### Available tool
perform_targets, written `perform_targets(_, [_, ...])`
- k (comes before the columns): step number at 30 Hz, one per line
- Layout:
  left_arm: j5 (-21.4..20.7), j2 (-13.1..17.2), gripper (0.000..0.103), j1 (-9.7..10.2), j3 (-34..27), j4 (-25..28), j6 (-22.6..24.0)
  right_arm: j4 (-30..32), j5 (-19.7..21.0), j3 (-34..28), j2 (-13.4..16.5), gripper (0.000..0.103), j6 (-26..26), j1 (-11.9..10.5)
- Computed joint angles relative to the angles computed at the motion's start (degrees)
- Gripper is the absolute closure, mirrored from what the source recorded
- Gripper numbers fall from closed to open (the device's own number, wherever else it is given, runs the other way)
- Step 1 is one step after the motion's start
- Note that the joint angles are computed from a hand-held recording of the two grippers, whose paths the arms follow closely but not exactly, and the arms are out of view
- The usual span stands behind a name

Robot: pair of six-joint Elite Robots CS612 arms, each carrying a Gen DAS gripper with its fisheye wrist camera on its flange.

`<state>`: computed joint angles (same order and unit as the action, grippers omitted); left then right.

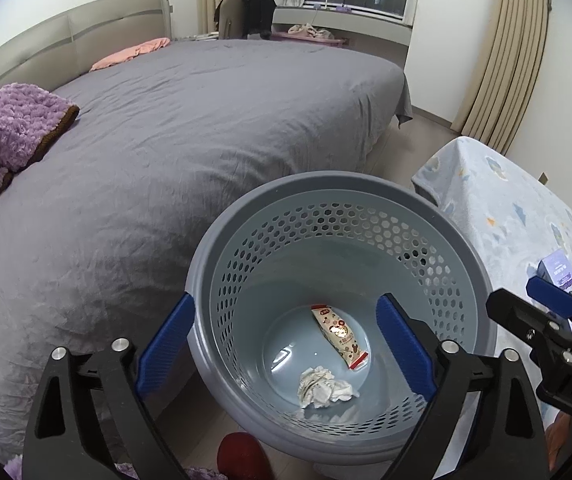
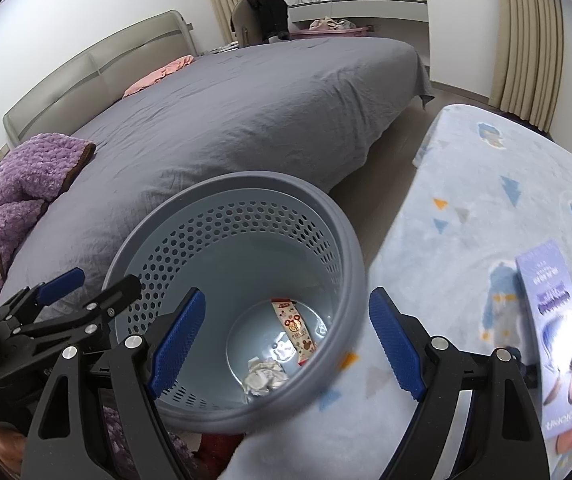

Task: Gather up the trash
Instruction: 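Move both open tools back toward the remaining trash on the bed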

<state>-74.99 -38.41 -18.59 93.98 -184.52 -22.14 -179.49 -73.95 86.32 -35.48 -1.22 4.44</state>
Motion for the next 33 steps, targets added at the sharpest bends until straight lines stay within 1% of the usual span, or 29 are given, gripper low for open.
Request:
perform_targets(5, [-0.2, -0.3, 0.008, -0.33, 0.5, -1.2, 0.9, -2.3, -2.0, 2.3, -1.0, 0.023, 1.0, -0.2])
perform_targets(12, [-1.2, -0.8, 0.007, -1.35, 1.5, -3.8, 2.8, -5.5, -4.4, 6.4, -2.9, 0.022, 3.0, -1.0])
perform_targets(13, [-1.5, -0.9, 0.007, -1.54, 1.6, -4.1, 3.1, -6.6, -4.9, 7.2, -3.3, 0.020, 3.4, -1.2])
perform_targets(15, [-1.8, -1.0, 0.007, -2.03, 1.8, -4.7, 3.9, -8.3, -5.8, 8.6, -3.8, 0.020, 4.1, -1.6])
perform_targets(20, [-2.7, -1.2, 0.007, -3.31, 2.2, -6.4, 5.8, -11.2, -7.1, 12.2, -5.4, 0.020, 5.8, -3.1])
perform_targets(25, [-4.5, -1.4, 0.007, -4.68, 2.4, -7.9, 7.1, -14.3, -9.3, 15.9, -6.9, 0.020, 7.9, -4.7])
perform_targets(33, [-6.8, -1.1, 0.007, -6.99, 1.9, -8.4, 9.6, -17.4, -13.2, 20.9, -8.4, 0.020, 11.4, -7.8])
